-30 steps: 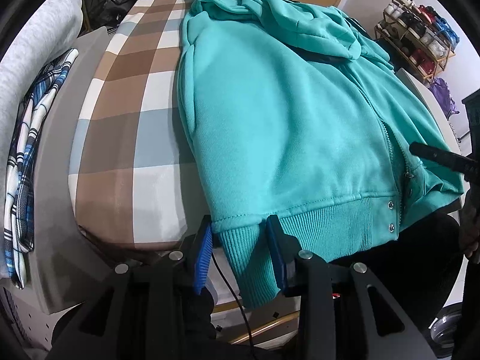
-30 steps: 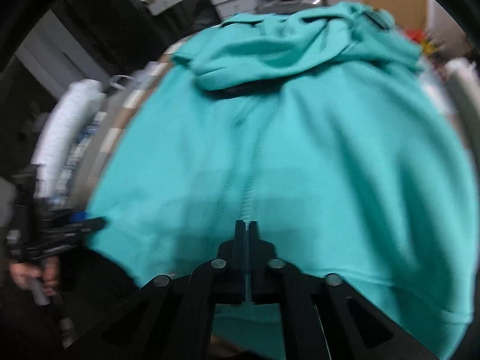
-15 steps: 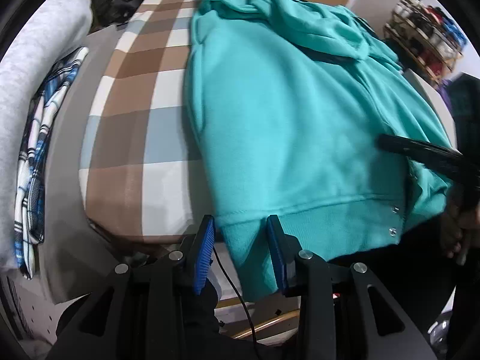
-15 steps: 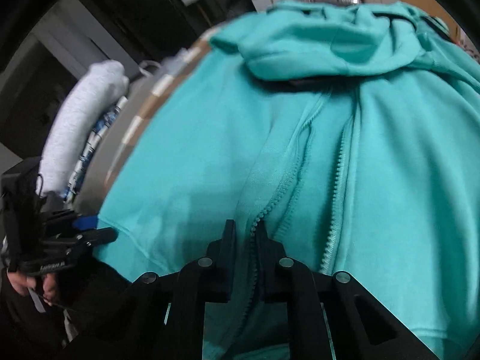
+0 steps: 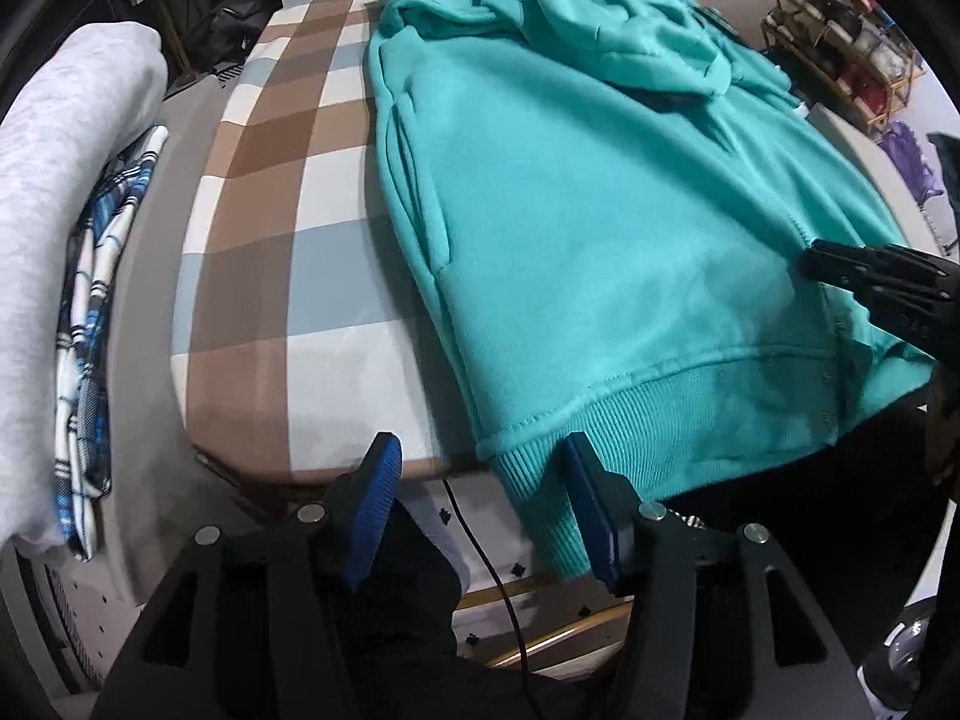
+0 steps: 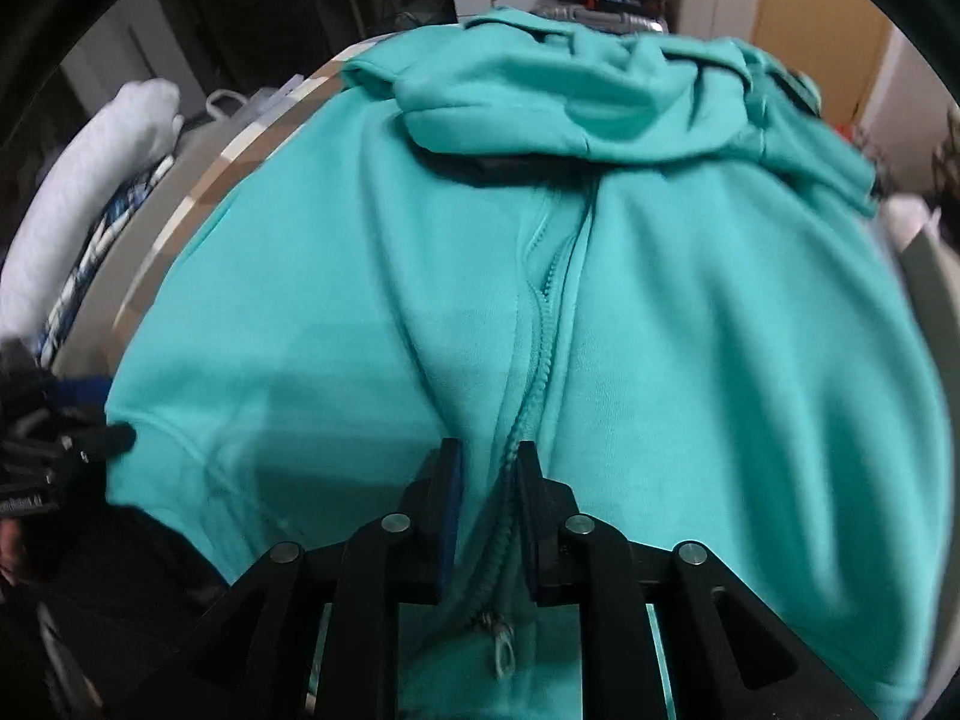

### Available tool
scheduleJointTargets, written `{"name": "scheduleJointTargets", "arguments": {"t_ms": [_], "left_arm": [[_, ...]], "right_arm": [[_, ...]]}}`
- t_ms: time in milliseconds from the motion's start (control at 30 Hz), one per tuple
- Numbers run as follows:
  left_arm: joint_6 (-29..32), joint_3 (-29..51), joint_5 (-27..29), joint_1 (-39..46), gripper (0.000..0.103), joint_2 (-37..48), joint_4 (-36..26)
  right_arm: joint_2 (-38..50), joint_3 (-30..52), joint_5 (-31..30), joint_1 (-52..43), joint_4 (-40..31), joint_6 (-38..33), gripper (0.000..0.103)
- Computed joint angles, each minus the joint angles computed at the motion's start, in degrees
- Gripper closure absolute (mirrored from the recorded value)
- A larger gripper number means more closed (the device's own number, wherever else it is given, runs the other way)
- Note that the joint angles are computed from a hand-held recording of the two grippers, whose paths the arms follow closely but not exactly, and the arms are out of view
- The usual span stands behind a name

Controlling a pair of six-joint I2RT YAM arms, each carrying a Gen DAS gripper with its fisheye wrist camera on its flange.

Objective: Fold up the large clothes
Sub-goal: 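Grasp the hem at the zipper end with the right gripper while the left holds the hem, then lift the held hem with both grippers and fold it over the body toward the hood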

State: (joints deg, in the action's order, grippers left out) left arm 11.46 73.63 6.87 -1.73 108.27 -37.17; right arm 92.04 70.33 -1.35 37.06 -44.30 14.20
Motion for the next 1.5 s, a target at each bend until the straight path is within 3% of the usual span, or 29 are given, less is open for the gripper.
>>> {"name": "scheduleJointTargets", "arguments": {"t_ms": [100, 200, 333, 400, 467, 600, 667, 767, 800, 933, 1033, 1133, 1267, 1367, 1500], "left_arm": [[1.0, -0.5, 6.4, 2.5, 0.052, -2.0, -0.6], [0.9, 2.2, 10.3, 2.9, 0.051, 1.3, -1.7], [-0.6, 4.8, 6.9, 0.4, 0.051, 7.7, -0.9], [-0.7, 0.8, 5.1, -1.0, 0.051, 5.7, 4.3], [0.5, -0.7, 1.3, -3.1, 0.051, 5.0, 5.5], [1.4, -3.3, 0.8, -3.2, 0.051, 2.3, 6.3], [1.5, -5.3, 4.6, -1.0, 0.051, 0.3, 7.8], [0.6, -5.3, 10.1, 2.5, 0.051, 0.8, 6.6], [0.1, -4.5, 13.2, 4.0, 0.051, 2.1, 5.6], [-1.3, -0.3, 29.3, 8.5, 0.051, 8.9, -2.6], [-0.2, 2.3, 35.2, 9.2, 0.051, 12.4, -4.7], [0.2, 3.9, 41.4, 10.2, 0.051, 14.2, -7.4], [3.4, 3.9, 48.9, 11.8, 0.052, 12.5, -9.8], [5.3, 4.1, 52.4, 12.3, 0.052, 11.5, -10.5], [1.5, 6.3, 46.5, 11.2, 0.052, 14.4, -9.6]], "right_arm": [[-6.2, -1.7, 3.3, 0.2, -1.9, -0.9, 0.074], [-10.0, -4.0, -1.5, -4.0, -2.5, -2.0, 0.074], [-8.4, -4.3, -4.4, -6.6, -4.4, -1.7, 0.074], [-3.5, -2.2, -6.2, -7.0, -7.3, -1.4, 0.074], [-2.0, -1.3, -7.9, -7.5, -9.4, -2.0, 0.073], [-7.5, -1.4, -14.4, -13.3, -10.7, -1.9, 0.074], [-13.1, -2.4, -13.9, -17.2, -10.7, -2.9, 0.069], [-21.1, -4.5, -9.0, -24.9, -9.6, -4.4, 0.033], [-22.0, -5.2, -7.7, -26.7, -9.5, -5.0, 0.029], [-18.6, -7.7, -8.8, -32.7, -11.6, -8.8, 0.029], [-15.0, -10.0, -14.3, -36.3, -12.0, -9.4, 0.035], [-12.6, -13.4, -26.0, -41.9, -10.8, -8.5, 0.048], [-11.5, -16.1, -35.9, -43.9, -10.9, -8.6, 0.085], [-13.2, -16.5, -40.1, -43.9, -9.2, -8.1, 0.086], [-12.0, -16.0, -41.1, -44.0, -9.4, -6.9, 0.084]]}}
